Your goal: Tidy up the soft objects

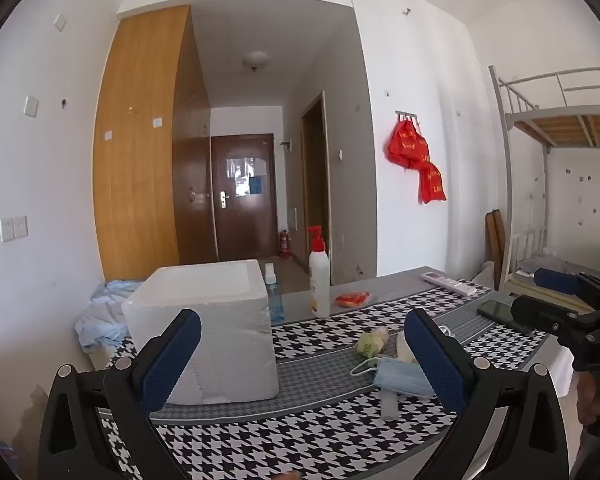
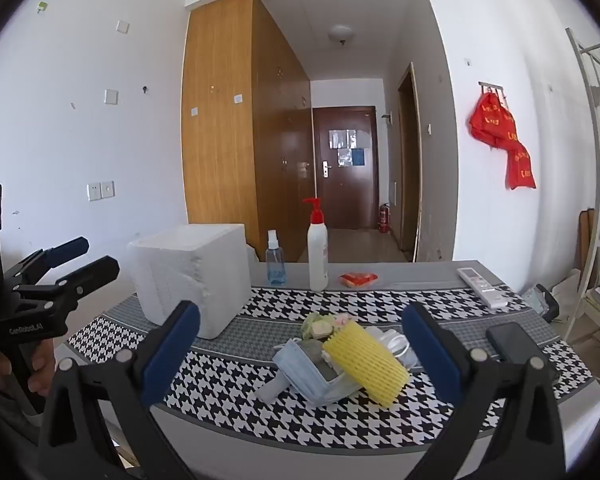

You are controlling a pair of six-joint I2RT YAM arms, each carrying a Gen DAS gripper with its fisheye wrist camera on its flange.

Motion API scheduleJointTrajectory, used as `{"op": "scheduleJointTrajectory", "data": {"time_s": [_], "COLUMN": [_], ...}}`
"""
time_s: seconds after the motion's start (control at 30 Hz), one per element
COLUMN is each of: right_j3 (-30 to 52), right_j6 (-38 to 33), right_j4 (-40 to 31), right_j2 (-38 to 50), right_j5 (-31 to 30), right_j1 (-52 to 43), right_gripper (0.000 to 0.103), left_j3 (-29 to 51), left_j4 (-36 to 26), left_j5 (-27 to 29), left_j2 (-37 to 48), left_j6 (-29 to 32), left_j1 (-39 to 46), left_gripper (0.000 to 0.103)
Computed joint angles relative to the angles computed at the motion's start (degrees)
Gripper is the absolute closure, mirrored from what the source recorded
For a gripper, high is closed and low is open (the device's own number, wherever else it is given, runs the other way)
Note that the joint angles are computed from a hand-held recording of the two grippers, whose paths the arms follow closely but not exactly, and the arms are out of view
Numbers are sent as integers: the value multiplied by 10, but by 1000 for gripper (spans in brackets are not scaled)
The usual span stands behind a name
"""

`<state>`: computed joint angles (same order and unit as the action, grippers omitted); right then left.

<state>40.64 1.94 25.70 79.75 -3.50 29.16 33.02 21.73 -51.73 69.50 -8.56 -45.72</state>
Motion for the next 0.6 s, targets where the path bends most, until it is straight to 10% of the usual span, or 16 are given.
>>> {"op": "scheduleJointTrajectory", "data": {"time_s": [0.6], "right_j3": [2], "right_j6": [7], "right_j4": [-7], "right_j2": [-3], "right_j5": [0], "right_j1": [-3], "right_gripper": [1], "left_j3": [17], "left_j4": [-51], "left_j5": [17], "left_j2": [1], "left_j6": [-58], "left_j1": [16], "left_gripper": [1]}}
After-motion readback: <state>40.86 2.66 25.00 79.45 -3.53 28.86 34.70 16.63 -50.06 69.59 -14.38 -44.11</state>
